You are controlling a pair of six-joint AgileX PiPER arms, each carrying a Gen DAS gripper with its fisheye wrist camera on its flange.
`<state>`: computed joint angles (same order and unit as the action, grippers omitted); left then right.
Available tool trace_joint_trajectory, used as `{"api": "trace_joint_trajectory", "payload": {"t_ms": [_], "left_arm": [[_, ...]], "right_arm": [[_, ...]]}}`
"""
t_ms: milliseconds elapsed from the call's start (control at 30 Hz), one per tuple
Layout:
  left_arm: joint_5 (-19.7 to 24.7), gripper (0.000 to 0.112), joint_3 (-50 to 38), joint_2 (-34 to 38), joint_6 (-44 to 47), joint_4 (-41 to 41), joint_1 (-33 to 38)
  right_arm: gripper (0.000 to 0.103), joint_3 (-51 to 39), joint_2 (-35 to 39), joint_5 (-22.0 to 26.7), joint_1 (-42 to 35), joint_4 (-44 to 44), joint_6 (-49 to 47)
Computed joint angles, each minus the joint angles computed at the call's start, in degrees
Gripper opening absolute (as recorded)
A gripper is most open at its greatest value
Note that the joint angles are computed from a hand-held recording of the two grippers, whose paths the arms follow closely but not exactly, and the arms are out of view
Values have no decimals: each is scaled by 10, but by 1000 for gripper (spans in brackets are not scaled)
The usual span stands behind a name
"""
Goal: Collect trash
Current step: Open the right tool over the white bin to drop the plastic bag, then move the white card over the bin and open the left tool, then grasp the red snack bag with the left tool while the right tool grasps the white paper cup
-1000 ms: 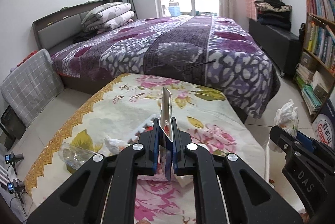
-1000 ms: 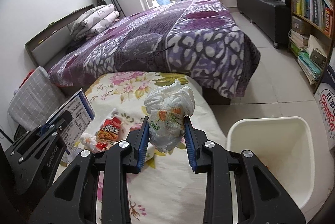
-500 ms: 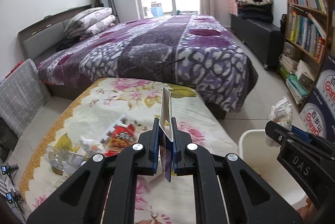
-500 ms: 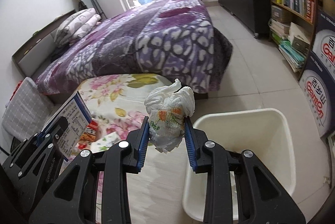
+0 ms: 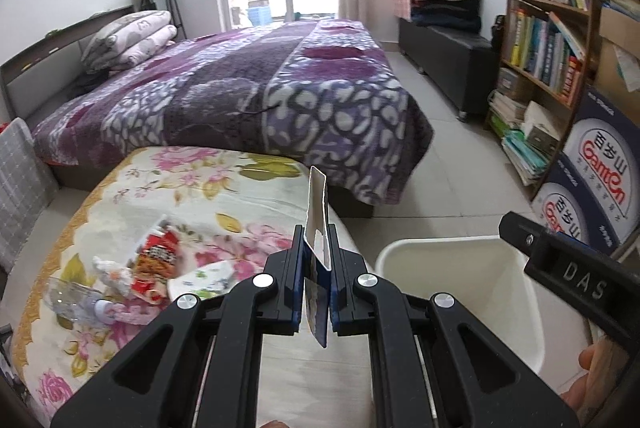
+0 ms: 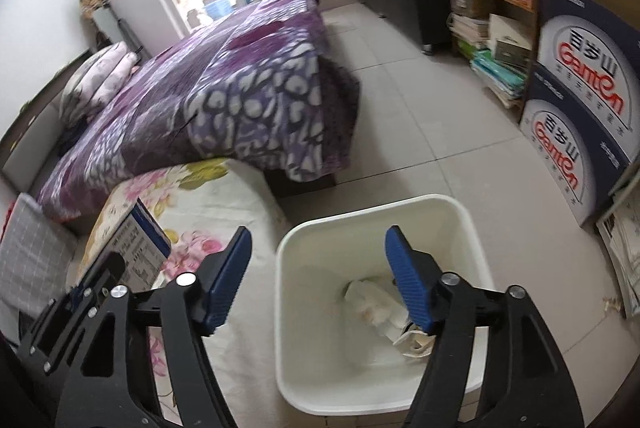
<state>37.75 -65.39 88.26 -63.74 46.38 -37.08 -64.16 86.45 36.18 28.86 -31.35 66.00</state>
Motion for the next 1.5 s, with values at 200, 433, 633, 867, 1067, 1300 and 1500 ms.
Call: {"api": "trace_joint_trajectory", "payload": {"t_ms": [200,433,633,867,1067,1300,1500], "left_arm": [[-10,10,-28,29,34,-40,-23],[-31,10,-59,58,102,-118,-38],[-64,17,-74,69,205,-221,-44],[-71,49,-69,65,218,-230,-56],[-51,62,-64,60,170,-179,-52],[-20,87,-34,47,87,-85,-45],[14,90,-12,57,96,-77,-1]], "right_arm": [[79,35,-39,-12,-52,18,-5],[82,68,-73,-32,-113,60,-31],[85,84,-91,-38,-143,79,-52],[88,93,-101,-43,-156,78,-44],[94,85,-92,-26,-126,27,5],[96,61,-64,16,-74,-30,60],[96,29,-24,49,-18,-66,91]]}}
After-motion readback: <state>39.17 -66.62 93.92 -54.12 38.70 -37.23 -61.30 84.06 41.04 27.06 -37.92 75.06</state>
